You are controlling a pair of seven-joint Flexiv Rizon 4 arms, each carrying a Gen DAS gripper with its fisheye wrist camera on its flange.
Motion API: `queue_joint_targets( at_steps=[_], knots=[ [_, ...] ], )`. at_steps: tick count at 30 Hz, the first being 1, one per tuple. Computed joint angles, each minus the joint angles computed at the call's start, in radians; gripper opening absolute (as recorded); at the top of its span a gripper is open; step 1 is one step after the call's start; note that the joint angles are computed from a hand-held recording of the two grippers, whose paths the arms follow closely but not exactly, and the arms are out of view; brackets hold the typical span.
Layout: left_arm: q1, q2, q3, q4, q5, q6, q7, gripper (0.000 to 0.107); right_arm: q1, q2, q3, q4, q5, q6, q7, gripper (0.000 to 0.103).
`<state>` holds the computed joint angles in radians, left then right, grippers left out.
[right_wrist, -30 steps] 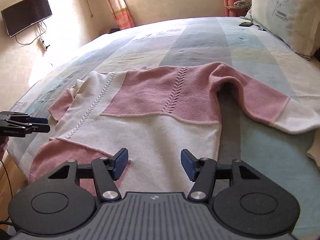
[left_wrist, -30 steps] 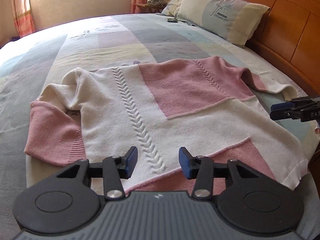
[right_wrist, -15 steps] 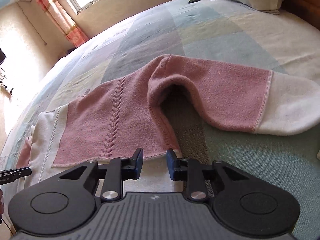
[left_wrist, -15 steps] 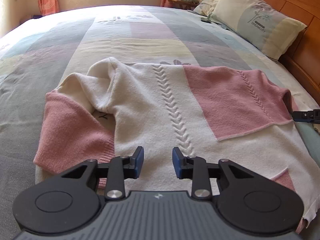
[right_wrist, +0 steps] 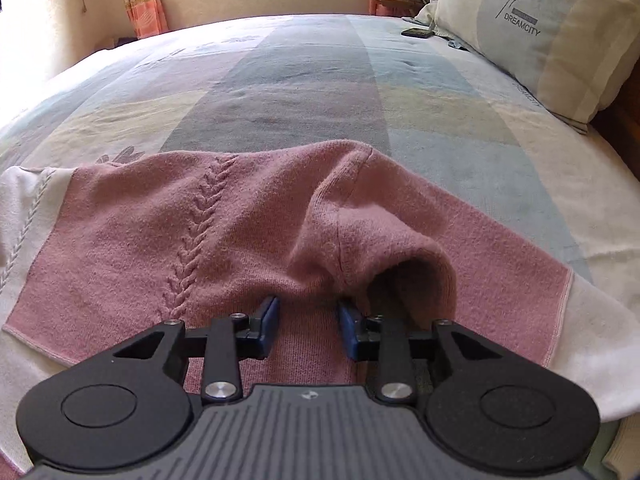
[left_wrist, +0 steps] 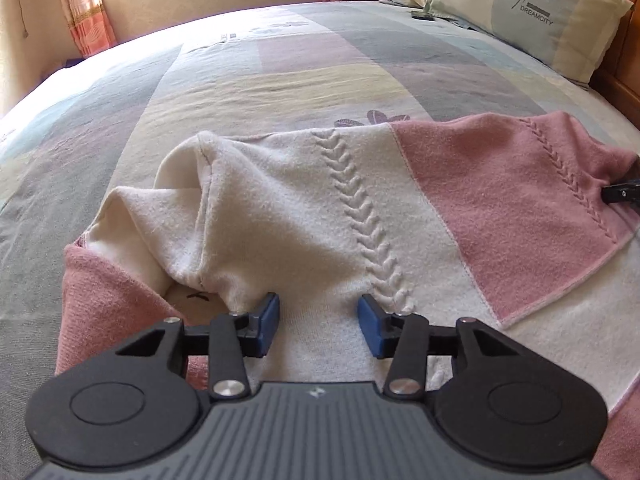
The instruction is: Fold clothes
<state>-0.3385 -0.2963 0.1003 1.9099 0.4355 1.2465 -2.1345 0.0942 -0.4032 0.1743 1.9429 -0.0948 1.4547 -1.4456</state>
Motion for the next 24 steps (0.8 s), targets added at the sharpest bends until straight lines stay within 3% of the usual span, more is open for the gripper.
queue_joint_targets(
  at_steps=[3,4,5,8,9,10,12,13,15,18,21,24],
  knots=[
    [-0.033,0.071,0.002,0.043,0.081,-0.002,0.005,0.047,-0.051,0.062,0.063,0.028,0.055,-0.035,-0.051,0.044],
    [-0.028,0.101,-0.017,0.082,0.083,0.022,0.038,0.049,-0.071,0.096,0.091,0.057,0.084,-0.026,-0.090,0.056],
    [-0.021,0.131,-0.040,0.124,0.075,0.048,0.080,0.055,-0.107,0.131,0.138,0.084,0.137,-0.022,-0.153,0.062],
    [-0.008,0.196,-0.106,0.247,0.009,0.097,0.216,0.064,-0.253,0.234,0.331,0.148,0.421,-0.066,-0.448,0.064],
    [-0.004,0.211,-0.128,0.275,0.007,0.098,0.235,0.064,-0.278,0.266,0.364,0.172,0.502,-0.085,-0.527,0.064],
    [-0.022,0.232,-0.117,0.295,0.044,0.094,0.190,0.065,-0.284,0.290,0.377,0.205,0.555,-0.086,-0.583,0.064],
    [-0.033,0.284,-0.121,0.330,0.157,0.068,0.039,0.069,-0.243,0.336,0.352,0.327,0.517,-0.025,-0.545,0.067],
    [-0.025,0.316,-0.127,0.366,0.141,0.063,0.009,0.072,-0.229,0.357,0.355,0.378,0.552,0.036,-0.579,0.071],
    [-0.010,0.380,-0.126,0.448,0.046,0.069,0.025,0.076,-0.235,0.426,0.369,0.408,0.719,0.028,-0.705,0.080],
    [0.013,0.449,-0.161,0.463,0.033,-0.017,0.070,0.076,-0.208,0.524,0.337,0.448,0.783,-0.044,-0.725,0.082],
    [0.080,0.451,-0.233,0.412,0.116,-0.004,0.005,0.076,-0.172,0.545,0.339,0.455,0.733,-0.037,-0.656,0.085],
    [0.111,0.364,-0.269,0.342,0.152,0.086,-0.037,0.079,-0.052,0.505,0.294,0.367,0.854,-0.008,-0.777,0.089]
  ],
)
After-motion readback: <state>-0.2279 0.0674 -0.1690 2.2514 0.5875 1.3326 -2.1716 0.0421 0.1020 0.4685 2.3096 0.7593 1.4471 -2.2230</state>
